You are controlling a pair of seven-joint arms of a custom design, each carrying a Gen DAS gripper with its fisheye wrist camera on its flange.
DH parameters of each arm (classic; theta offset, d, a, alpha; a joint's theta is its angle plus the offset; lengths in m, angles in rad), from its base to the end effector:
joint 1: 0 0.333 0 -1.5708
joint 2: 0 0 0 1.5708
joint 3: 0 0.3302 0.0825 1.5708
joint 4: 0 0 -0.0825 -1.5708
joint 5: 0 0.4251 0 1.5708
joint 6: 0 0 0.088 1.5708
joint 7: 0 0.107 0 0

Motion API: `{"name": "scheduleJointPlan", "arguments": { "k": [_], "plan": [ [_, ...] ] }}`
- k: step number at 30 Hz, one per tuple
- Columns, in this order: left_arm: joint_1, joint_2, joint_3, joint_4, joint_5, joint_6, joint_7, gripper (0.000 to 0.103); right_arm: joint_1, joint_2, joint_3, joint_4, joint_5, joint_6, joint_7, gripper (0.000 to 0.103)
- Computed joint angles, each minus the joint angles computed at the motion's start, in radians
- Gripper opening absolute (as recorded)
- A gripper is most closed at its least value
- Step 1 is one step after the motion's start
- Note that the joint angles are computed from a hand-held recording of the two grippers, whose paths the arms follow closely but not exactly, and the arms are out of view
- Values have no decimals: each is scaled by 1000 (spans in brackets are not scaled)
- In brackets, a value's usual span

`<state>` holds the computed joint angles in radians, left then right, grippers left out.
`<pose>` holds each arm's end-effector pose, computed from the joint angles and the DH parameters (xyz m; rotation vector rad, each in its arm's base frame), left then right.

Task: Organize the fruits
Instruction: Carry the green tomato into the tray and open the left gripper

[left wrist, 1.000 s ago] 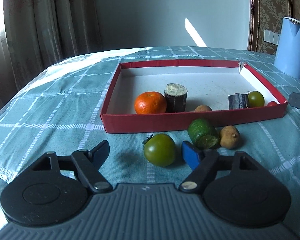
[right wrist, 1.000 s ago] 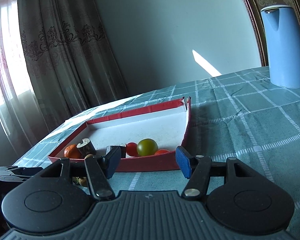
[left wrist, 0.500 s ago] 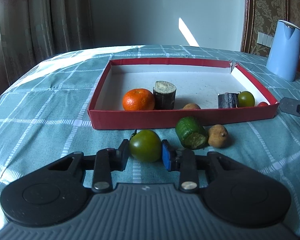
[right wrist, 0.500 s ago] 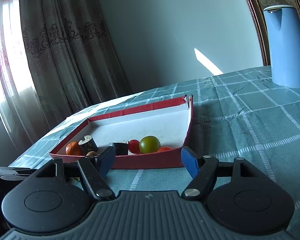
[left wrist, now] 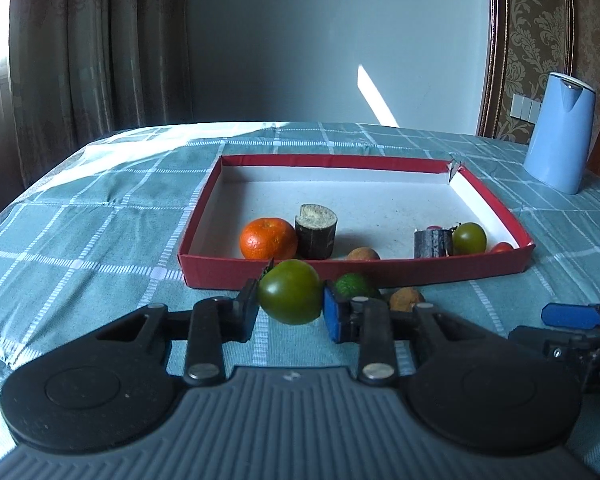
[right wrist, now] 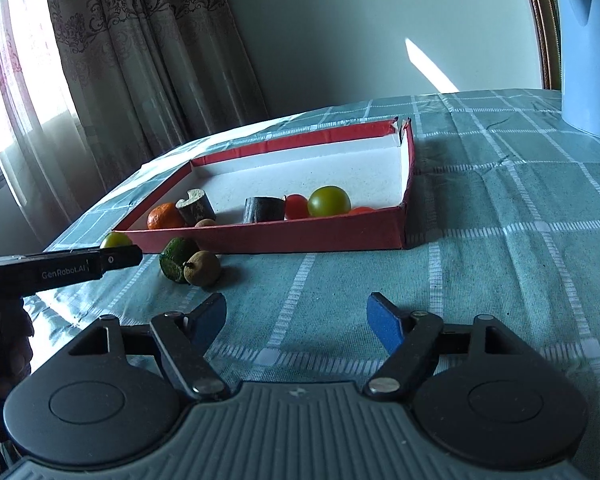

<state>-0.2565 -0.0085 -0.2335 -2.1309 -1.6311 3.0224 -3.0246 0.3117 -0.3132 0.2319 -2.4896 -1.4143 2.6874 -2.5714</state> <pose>0.5485 -0.2084 0.4464 -1.1070 2.1359 -1.2172 0.4007 0.2803 0.4195 -1.2440 1.8641 -0.7429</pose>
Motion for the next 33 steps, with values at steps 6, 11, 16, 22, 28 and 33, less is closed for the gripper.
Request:
{"name": "scheduleJointPlan", "arguments": {
  "k": [6,11,16,22,28,33],
  "plan": [
    [-19,6,-14,47,-31,5,25,31,-9,-6,-7,-9,-56,37,76,82],
    [-42,56,-33,103,15,37,-14,31,-14,-15,-21,-19,-149,69,201,82],
    [-56,134,-58,156,173,83,-165,31,-6,-18,-40,-22,-214,83,284,82],
    [-47,200,-75,176,429,92,-413,31,5,-15,-56,-20,-247,90,316,84],
    [-34,232,-93,169,597,134,-560,35,11,-15,-65,-20,-261,92,329,84],
    [56,232,-195,158,593,159,-538,36,13,-15,-69,-20,-271,94,341,84]
  ]
}}
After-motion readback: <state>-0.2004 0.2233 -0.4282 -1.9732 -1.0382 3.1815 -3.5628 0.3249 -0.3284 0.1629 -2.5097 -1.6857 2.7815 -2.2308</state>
